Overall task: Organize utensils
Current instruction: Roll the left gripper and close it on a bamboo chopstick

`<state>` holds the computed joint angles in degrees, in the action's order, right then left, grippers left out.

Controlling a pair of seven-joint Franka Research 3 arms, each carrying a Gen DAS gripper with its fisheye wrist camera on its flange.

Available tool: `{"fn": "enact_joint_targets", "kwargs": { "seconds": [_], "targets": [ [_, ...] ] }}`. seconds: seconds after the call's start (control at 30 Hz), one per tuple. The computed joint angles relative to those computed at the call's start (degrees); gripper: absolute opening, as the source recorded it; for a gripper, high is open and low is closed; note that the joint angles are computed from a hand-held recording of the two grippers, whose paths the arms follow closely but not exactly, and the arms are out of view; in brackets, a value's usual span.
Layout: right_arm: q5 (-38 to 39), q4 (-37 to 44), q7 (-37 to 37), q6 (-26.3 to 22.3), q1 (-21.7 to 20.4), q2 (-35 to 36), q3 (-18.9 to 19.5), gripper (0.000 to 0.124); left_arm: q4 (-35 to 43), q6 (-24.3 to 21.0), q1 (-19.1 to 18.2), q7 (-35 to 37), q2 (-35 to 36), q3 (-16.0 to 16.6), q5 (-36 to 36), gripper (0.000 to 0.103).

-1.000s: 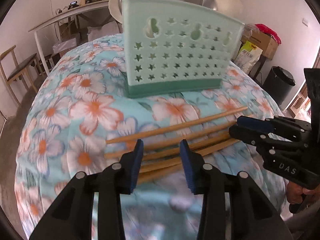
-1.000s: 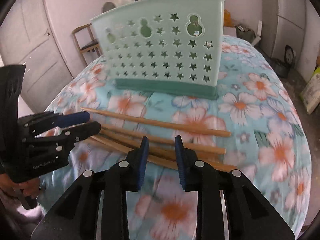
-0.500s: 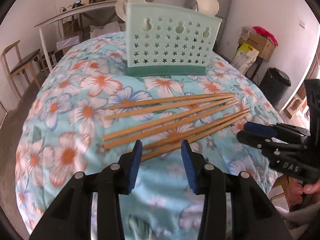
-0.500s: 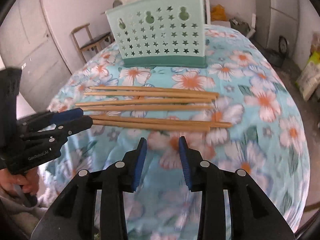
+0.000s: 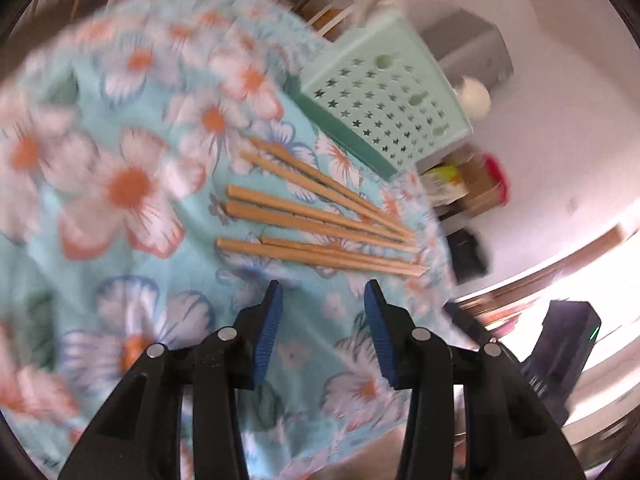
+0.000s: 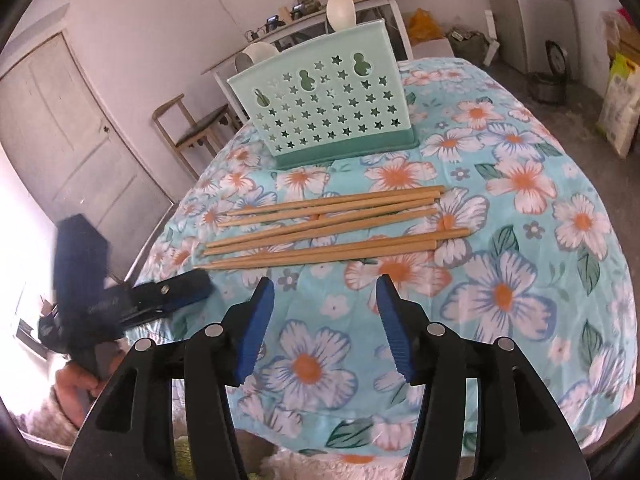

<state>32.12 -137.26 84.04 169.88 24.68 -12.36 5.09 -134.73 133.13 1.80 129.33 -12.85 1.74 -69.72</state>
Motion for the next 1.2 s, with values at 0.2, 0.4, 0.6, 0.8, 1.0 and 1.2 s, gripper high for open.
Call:
{"fn": "enact_joint_targets", "kwargs": {
  "seconds": [0.2,0.4,0.6,0.8,1.0,1.2],
  "targets": [
    [-0.31,-0.02,0.92,0.38,0.14,0.19,0.13,0.051,2.52,-6.84,2.8,-4.31,5.32,1.4,-14.9,0.039],
    [4.64,0.56,-2.93,-0.26,1.56,1.25,-1.57,0.051,1.88,1.1,3.36,-14.13,4.79,-2.26,-15.48,0.028],
    [11.14,0.44,-8.47,-0.29,1.79,1.05,-3.11,0.051,2.02,5.51,2.32,-21.47,4.91,-2.9,-12.63,0.011],
    [18.73,1.07,-15.32,-0.82,1.75,1.37,-4.54,0.051,-0.24,3.23,2.28,-22.09,1.43,-1.41,-10.6,0.011],
    [25.42,2.43,-21.45,-2.6,0.79,2.46,-4.24,0.051,-0.97,1.25,1.65,-22.9,1.43,-0.44,-13.34,0.02],
    [28.14,2.55,-23.52,-3.12,-0.71,2.41,-3.34,0.051,-0.55,-0.63,2.32,-26.95,2.46,-0.89,-15.95,0.034]
  ]
}}
